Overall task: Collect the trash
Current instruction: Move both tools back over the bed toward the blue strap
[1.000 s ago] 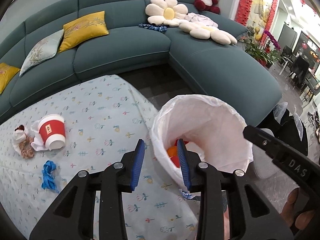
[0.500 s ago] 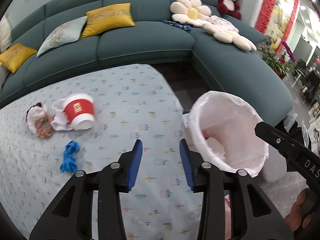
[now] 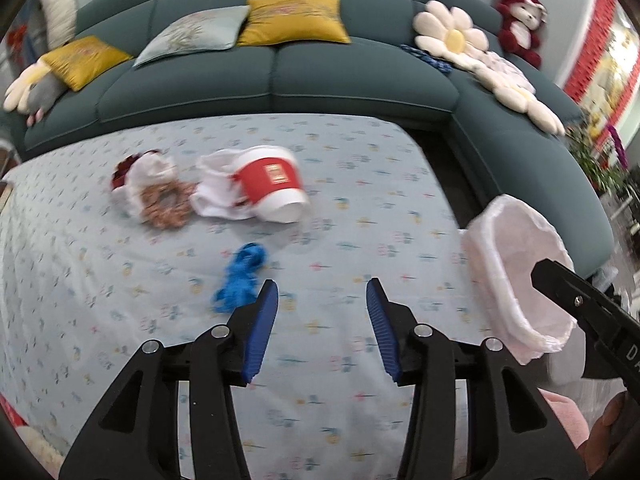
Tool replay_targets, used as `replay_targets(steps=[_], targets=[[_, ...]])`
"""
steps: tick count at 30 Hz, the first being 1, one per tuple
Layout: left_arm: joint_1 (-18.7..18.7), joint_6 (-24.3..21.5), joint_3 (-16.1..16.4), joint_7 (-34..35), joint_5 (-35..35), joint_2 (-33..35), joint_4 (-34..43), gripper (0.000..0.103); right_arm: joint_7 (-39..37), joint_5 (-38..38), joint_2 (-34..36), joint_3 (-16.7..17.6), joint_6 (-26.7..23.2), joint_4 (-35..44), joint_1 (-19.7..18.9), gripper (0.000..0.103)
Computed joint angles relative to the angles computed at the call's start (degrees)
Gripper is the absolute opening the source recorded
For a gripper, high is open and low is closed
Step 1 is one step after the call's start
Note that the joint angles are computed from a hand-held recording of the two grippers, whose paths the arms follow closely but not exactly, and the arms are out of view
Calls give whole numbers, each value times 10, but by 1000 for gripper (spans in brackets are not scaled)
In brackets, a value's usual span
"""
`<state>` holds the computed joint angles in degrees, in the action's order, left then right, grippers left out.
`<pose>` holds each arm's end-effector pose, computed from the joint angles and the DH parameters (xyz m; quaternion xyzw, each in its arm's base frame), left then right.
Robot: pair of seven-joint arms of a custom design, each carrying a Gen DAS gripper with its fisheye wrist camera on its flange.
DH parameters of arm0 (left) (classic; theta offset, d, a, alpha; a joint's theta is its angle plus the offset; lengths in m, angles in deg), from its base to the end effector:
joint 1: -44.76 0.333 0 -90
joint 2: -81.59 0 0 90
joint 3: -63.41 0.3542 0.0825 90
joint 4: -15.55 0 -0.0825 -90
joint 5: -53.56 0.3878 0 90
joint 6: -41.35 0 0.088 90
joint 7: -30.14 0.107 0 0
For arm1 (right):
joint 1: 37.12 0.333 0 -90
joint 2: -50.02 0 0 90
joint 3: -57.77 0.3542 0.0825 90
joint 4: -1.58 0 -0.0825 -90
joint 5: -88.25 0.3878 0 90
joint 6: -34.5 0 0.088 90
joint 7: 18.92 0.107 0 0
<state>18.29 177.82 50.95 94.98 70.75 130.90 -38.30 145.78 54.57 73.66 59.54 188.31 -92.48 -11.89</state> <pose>0.7126 -0.4635 0.4606 -0.5779 0.7595 -0.2704 0.1268 0.6450 0.3443 0.4782 -0.5196 0.7763 -0.1655 0.3163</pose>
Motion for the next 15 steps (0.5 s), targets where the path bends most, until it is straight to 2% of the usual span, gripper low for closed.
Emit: replay_targets(steps=[4,8,13,15], targets=[[21,19,6,-21,0,-28,-53,44,-45,29,42,19,-21,62,1,22],[45,35,7,-41,3,-51,-99,45,-80,50,81,23,-42,119,14,30],[72,47,8,-63,8,-72,-143,46,-136,89,144,33,-78,212,26,30],[81,49,8,-68,9,-76,-152,50,-155,105,168,34,-93,249,31,31]])
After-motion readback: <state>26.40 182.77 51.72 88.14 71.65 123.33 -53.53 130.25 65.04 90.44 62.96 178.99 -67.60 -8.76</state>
